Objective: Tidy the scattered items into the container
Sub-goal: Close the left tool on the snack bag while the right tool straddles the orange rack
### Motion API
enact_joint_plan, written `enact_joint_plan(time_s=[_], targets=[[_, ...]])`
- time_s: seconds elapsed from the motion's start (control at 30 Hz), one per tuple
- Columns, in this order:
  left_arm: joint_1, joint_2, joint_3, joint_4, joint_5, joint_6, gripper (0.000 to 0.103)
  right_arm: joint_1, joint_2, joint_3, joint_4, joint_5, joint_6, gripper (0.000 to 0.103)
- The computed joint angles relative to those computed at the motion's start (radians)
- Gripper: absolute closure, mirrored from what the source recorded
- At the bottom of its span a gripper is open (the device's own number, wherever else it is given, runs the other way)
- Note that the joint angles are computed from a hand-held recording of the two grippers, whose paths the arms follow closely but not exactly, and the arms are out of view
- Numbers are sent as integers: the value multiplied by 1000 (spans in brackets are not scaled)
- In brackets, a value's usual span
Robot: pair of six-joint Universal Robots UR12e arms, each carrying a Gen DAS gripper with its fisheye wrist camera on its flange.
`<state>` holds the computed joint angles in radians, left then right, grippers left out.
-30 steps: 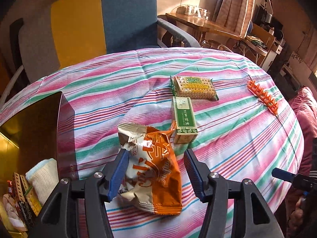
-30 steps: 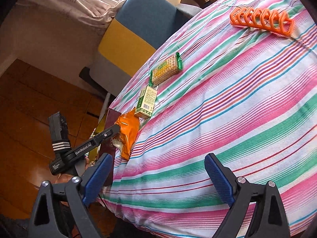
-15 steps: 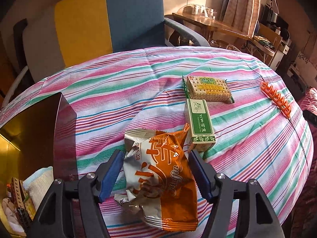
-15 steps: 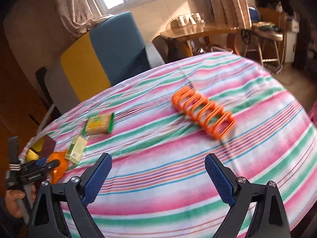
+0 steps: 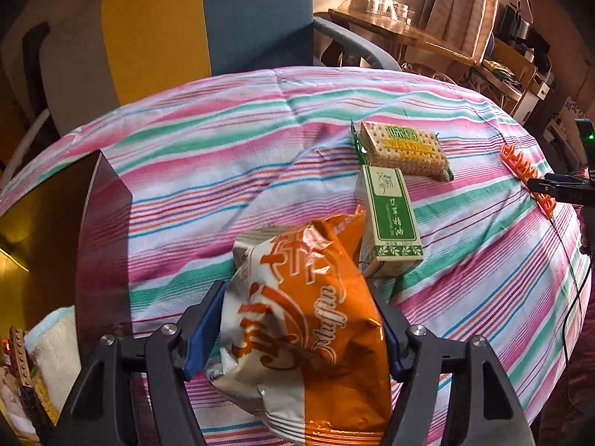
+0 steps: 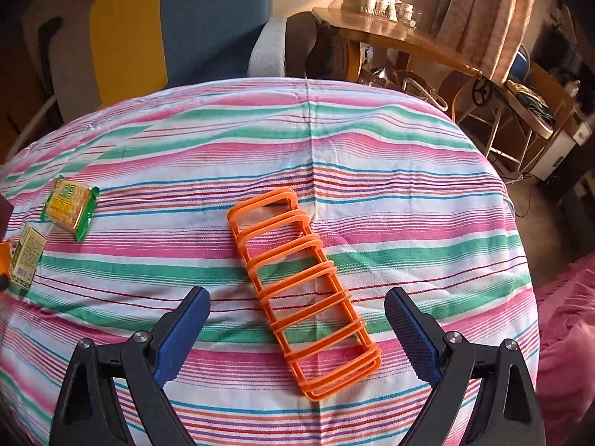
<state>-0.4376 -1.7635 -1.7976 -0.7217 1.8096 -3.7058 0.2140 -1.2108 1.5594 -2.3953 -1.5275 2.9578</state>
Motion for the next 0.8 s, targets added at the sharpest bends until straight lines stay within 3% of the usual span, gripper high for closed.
enact_joint_plan(time_s=[0.1, 0.2, 0.37, 0.5, 0.7, 0.8], targets=[[-7, -5, 2, -13, 2, 2, 34, 3, 9, -10, 37, -13, -2, 20], [-16, -6, 3, -12, 19, 8, 38, 9, -1, 6, 25, -33, 4, 47], [-22, 4, -9, -3, 14, 6, 41, 19, -40, 59, -47, -7, 41, 49], [-33, 19, -27, 9, 10, 10, 41, 29, -92, 118, -92, 76, 78, 49], [-55, 48, -62, 29, 2, -6, 42, 71, -151, 200, -114, 168, 113, 49], [-66, 70, -85, 34, -2, -19, 42, 99, -171, 232, -117, 178, 124, 49]])
